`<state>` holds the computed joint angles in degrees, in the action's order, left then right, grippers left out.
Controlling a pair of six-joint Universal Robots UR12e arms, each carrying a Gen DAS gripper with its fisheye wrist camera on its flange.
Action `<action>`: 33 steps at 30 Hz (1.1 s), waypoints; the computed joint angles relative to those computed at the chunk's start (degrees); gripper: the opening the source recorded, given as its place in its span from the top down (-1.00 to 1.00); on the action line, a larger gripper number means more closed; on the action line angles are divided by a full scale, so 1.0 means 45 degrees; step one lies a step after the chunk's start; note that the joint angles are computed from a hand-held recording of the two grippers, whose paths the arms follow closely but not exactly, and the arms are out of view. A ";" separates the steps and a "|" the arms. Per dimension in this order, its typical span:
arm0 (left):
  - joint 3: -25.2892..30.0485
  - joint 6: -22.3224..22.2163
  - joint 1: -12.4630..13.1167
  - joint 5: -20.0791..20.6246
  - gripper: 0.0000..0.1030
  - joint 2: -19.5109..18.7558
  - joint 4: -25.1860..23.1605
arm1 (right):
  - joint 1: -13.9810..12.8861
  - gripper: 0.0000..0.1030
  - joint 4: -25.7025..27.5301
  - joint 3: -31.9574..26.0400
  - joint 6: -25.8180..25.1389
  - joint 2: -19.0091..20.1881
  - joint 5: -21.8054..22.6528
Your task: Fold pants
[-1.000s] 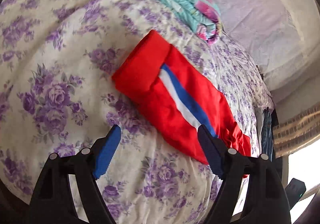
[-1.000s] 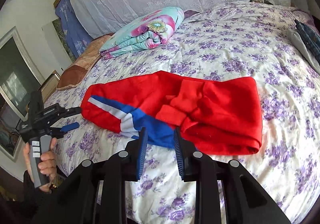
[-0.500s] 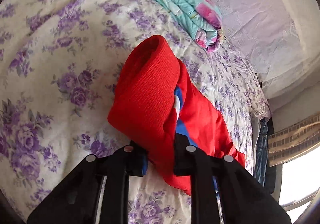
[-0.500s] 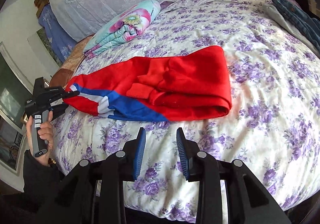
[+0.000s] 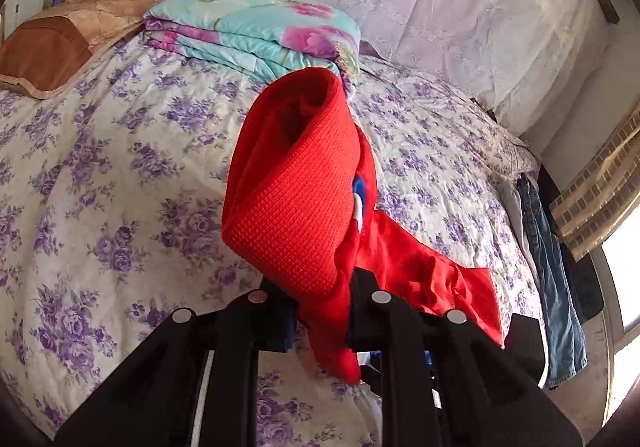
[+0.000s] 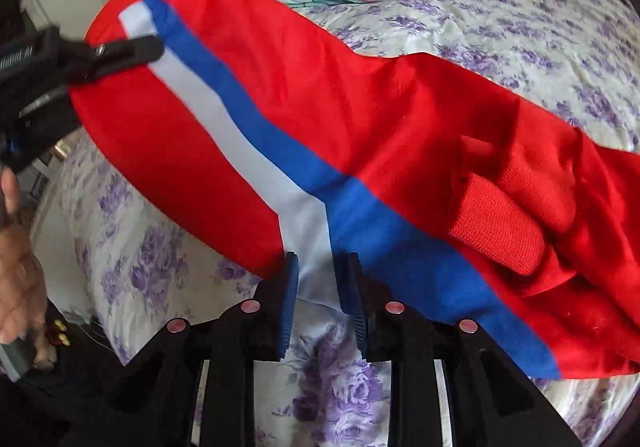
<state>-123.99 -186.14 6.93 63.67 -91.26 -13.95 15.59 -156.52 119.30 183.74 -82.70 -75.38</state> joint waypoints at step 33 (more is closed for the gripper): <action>0.2463 0.2372 -0.5580 0.3612 0.70 -0.2315 -0.2097 | -0.6097 0.35 -0.3478 0.5442 0.4229 -0.4803 0.1115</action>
<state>-112.90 -175.46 -18.19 79.92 -101.67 -23.39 -11.84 -172.17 143.79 202.77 -104.31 -70.37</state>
